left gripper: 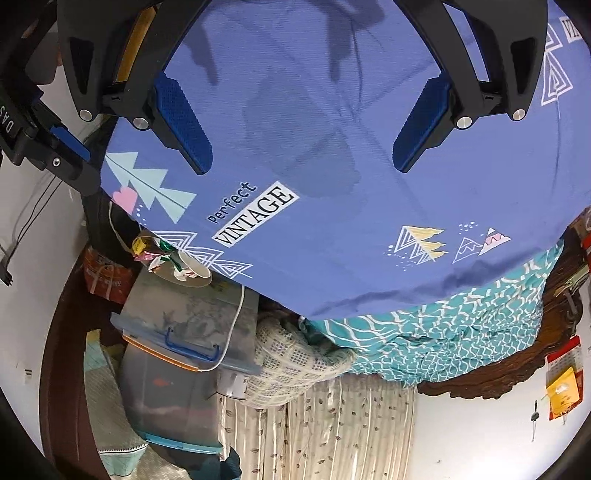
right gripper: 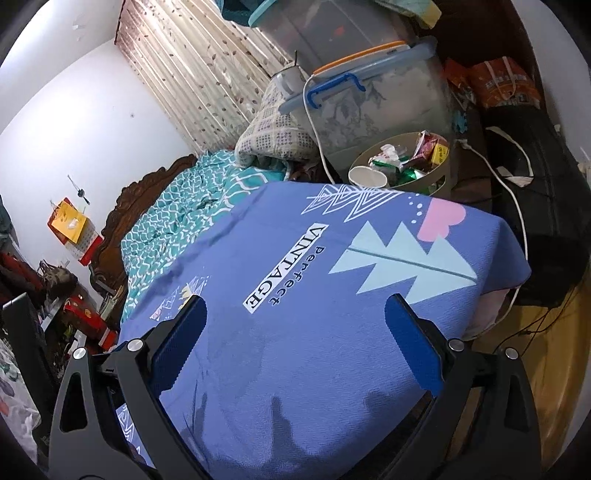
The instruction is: Collect trash
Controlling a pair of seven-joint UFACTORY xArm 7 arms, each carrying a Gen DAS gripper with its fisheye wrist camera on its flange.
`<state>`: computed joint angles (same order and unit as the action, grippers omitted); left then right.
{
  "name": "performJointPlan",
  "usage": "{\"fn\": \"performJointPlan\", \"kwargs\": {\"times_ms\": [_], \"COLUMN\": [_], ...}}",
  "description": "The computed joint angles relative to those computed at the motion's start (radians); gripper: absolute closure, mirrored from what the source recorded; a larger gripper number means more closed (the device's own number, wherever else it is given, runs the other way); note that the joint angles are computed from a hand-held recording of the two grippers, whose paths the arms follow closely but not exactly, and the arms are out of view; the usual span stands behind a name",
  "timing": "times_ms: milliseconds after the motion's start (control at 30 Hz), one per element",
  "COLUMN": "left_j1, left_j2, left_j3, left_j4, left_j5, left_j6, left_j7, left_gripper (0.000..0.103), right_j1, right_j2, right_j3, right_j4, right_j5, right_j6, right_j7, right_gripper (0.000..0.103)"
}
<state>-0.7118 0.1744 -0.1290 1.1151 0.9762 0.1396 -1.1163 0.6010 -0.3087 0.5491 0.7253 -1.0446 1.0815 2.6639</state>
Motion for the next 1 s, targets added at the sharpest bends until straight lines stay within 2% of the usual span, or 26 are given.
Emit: {"fn": "performJointPlan", "kwargs": {"times_ms": [167, 400, 533, 667, 1000], "left_j1": [-0.004, -0.002, 0.01, 0.009, 0.029], "left_j2": [0.001, -0.009, -0.011, -0.02, -0.029], "left_j3": [-0.006, -0.011, -0.026, -0.023, -0.036], "left_j4": [0.005, 0.005, -0.001, -0.005, -0.016], "left_j5": [-0.006, 0.038, 0.012, 0.042, 0.063], "left_j6": [0.019, 0.04, 0.05, 0.061, 0.064], "left_j7": [-0.003, -0.038, -0.013, -0.051, -0.07], "left_gripper": [0.009, 0.009, 0.009, 0.009, 0.009], "right_j1": [0.002, -0.001, 0.0, 0.004, 0.012], "right_j2": [-0.017, -0.017, -0.011, -0.001, 0.037], "right_j3": [0.008, 0.014, 0.014, 0.014, -0.017], "right_j4": [-0.005, -0.009, -0.01, -0.002, 0.01], "right_j5": [0.002, -0.007, -0.011, -0.015, -0.048], "right_j6": [0.016, 0.018, 0.013, 0.015, -0.033], "right_j7": [0.002, 0.015, 0.027, 0.027, 0.024], "right_gripper": [0.007, 0.007, 0.007, 0.007, 0.006]}}
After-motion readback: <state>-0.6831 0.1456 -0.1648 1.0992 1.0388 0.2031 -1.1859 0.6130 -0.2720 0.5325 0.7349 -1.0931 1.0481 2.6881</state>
